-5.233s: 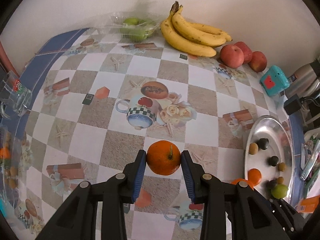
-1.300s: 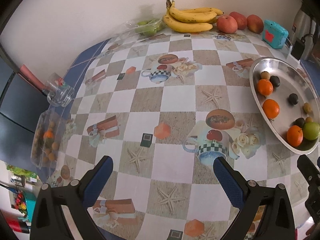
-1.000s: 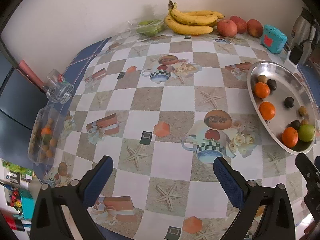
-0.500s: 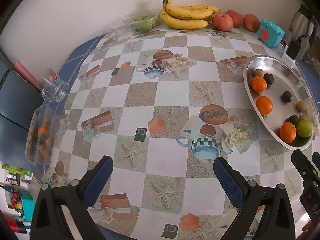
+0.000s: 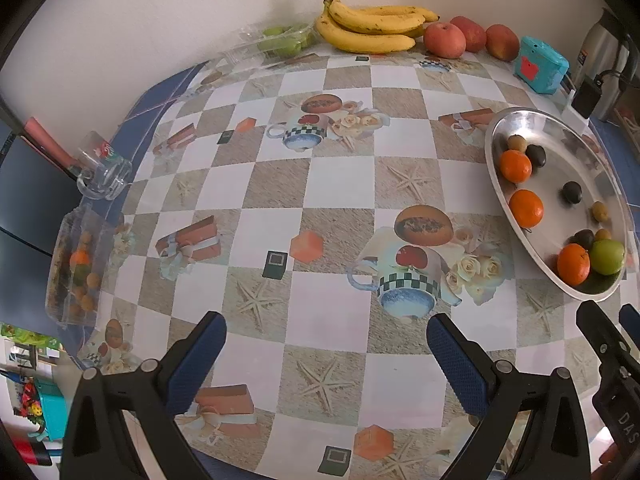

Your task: Organize fruits

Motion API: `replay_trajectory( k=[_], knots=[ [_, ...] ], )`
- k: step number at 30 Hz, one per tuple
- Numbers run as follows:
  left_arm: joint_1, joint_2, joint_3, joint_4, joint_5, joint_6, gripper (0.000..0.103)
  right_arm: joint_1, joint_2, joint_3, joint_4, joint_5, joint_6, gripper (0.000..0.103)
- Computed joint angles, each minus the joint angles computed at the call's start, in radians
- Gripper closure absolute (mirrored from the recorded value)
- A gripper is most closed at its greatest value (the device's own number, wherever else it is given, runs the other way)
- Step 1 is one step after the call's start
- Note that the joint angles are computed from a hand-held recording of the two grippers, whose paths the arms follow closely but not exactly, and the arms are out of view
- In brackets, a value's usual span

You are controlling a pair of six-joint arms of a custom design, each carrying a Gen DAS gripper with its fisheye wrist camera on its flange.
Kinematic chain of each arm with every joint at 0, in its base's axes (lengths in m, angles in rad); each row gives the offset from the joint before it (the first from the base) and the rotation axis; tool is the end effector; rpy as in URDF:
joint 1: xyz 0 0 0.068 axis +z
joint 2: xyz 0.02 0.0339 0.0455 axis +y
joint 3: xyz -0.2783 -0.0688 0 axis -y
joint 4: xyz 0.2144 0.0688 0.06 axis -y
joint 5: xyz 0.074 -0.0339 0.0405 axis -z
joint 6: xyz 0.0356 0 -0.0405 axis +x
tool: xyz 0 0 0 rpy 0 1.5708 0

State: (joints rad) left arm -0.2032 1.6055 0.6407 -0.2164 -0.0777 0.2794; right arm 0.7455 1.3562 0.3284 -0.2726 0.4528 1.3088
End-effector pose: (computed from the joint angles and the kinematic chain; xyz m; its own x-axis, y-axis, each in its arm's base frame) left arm 0.2382 -0.0463 0.1483 -0.8234 0.4504 -0.3453 0.4155 0.8928 0.1738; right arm 0.1217 0.0911 0.1307 -0.6896 0.5454 -0.4764 0.5481 0.8230 0.1488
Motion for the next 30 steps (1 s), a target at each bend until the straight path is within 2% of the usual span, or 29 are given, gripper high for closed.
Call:
replay_trajectory(
  k=[30],
  knots=[
    [0.001, 0.007, 0.013, -0.023, 0.012, -0.020, 0.001, 0.007, 0.013, 0.006, 0.003, 0.002, 0.003, 0.018]
  ],
)
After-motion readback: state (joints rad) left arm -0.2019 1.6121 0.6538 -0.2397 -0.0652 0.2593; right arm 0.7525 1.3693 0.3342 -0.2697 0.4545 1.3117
